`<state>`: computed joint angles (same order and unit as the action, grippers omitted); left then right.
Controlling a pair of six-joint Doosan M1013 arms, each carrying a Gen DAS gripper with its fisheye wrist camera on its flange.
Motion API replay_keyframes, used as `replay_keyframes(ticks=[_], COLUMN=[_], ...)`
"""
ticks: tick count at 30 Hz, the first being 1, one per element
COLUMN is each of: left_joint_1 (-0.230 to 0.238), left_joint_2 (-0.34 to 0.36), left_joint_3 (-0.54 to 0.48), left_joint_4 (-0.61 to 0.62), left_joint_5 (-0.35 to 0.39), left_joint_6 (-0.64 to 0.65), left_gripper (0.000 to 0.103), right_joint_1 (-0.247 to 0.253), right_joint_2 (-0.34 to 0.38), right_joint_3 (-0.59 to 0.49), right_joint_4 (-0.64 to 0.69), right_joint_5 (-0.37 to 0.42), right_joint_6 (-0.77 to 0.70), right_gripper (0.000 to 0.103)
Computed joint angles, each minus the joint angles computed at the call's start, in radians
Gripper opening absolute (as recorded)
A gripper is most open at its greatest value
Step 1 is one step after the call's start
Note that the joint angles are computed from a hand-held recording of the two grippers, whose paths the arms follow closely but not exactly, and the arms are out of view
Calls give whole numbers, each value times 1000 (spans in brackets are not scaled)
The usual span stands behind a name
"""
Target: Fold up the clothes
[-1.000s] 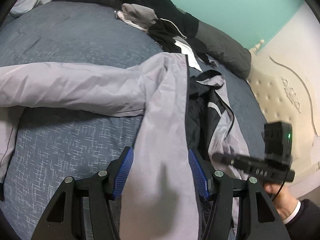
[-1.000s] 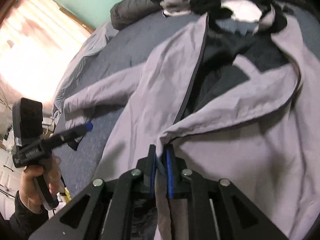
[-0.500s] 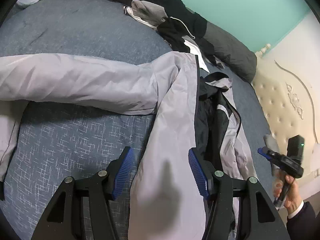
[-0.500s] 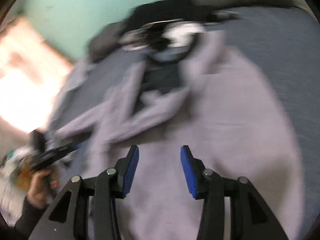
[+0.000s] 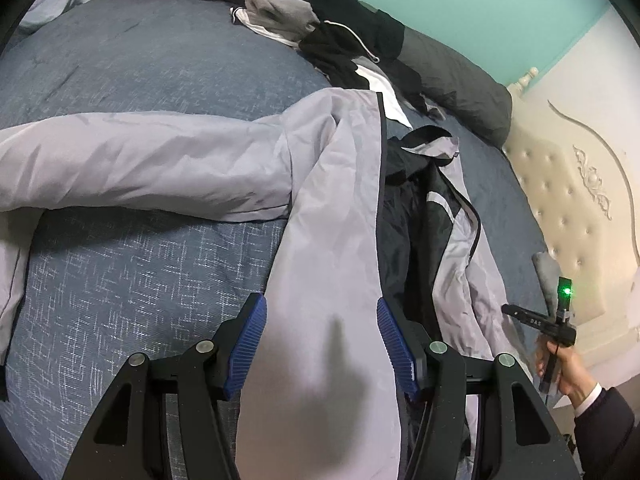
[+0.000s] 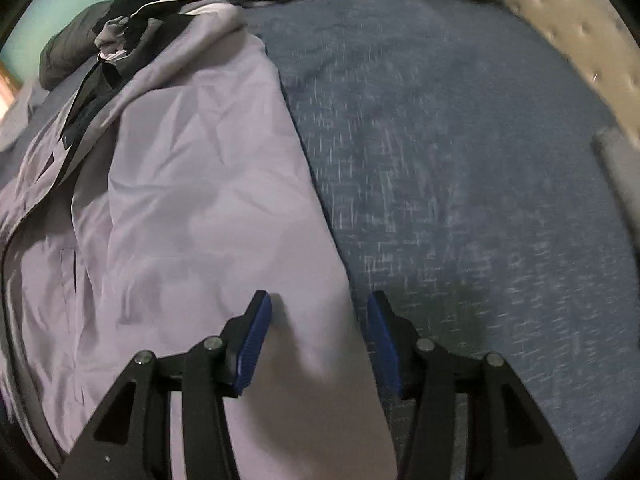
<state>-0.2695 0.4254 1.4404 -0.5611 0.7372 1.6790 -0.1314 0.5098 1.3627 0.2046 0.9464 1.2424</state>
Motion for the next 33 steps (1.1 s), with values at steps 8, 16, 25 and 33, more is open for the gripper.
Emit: replay_keyframes(ticks=[8, 16, 25, 33], left_joint_1=[-6, -8, -11, -7], left_joint_2=[7, 6, 4, 5], left_joint_3=[-8, -10, -11, -16], left_joint_4=[19, 30, 50, 87], left_joint_5=[10, 11, 11, 26], left_joint_6=[-18, -26, -36, -53], left_gripper=[62, 62, 62, 62], right_joint_1=[-34, -68, -75, -70], right_joint_2=[-9, -78, -44, 7], right_joint_3=[25, 44, -96, -148], right_joint_4=[104, 118, -136, -279], right_joint_5=[18, -120, -156, -121], right_joint_6=[-104, -137, 81, 259], right_gripper=[4, 1, 1, 2])
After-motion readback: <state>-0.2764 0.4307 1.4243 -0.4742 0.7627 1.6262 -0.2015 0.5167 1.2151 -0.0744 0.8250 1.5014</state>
